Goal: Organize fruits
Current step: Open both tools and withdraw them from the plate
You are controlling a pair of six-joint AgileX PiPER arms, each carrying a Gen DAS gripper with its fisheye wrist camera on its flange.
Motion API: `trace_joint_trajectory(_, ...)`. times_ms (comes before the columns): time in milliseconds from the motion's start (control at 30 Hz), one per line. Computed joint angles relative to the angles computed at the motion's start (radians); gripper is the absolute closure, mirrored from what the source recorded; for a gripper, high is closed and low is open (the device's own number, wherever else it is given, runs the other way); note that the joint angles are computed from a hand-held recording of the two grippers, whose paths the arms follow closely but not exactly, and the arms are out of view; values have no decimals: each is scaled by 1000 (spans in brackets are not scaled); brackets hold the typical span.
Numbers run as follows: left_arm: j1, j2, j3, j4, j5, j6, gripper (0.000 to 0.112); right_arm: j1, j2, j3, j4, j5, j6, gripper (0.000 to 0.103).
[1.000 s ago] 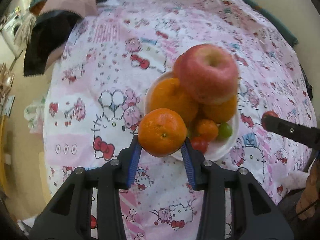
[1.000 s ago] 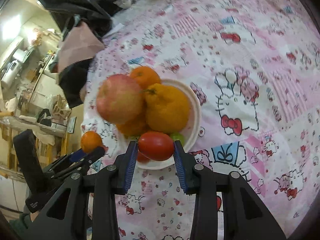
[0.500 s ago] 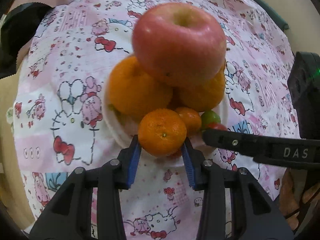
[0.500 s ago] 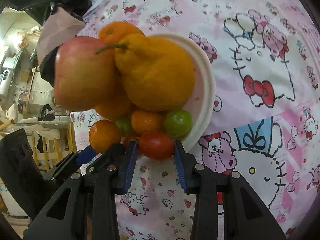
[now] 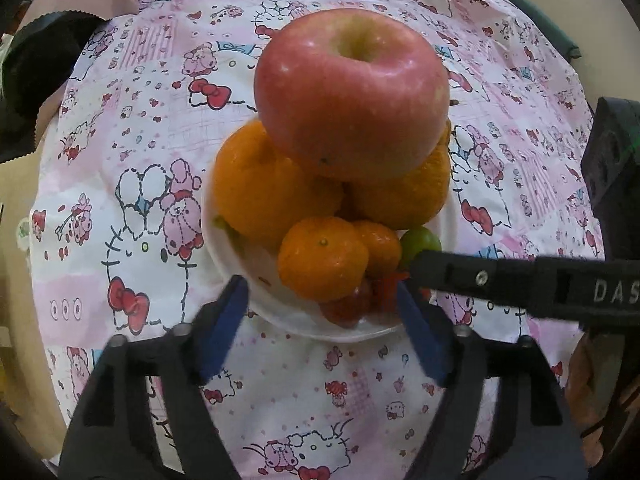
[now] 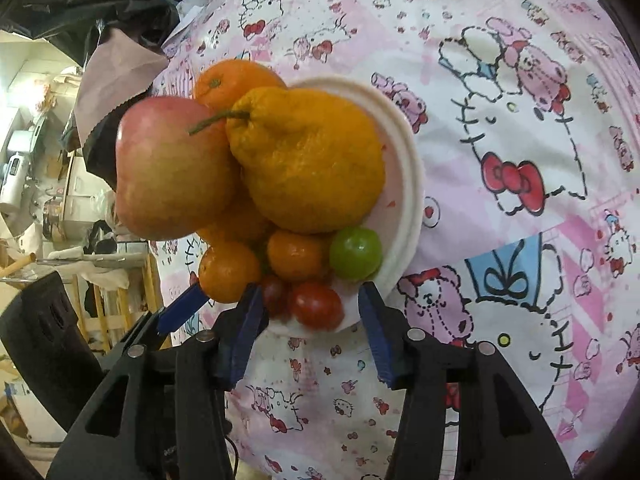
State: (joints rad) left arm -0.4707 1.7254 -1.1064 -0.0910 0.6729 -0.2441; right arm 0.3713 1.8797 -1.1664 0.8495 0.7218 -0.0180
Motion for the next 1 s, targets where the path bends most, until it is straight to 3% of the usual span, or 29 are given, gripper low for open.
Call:
trace_joint_trajectory(133, -12, -22, 12, 30, 0, -21, 35, 4, -25, -1, -46, -13, 36, 48)
trace_joint_trajectory(300, -26, -70, 30, 67, -5, -60, 35, 20, -66, 1, -134, -43, 94, 34)
trace_joint_trajectory(500, -55, -144, 55, 221, 4, -222, 35, 36, -150, 41, -218, -83, 171, 20)
trace_joint_trajectory(667, -23, -262, 100, 246, -23, -279, 35, 62, -234, 67, -310, -102, 244, 19)
trace_joint_trajectory(900, -39, -398, 123, 367, 37, -369, 35, 138, -382, 95, -516, -141, 407, 13)
trace_joint_trajectory(1000, -60, -475, 151, 431, 74, -441, 17, 153, -446, 119, -533, -140, 425, 13)
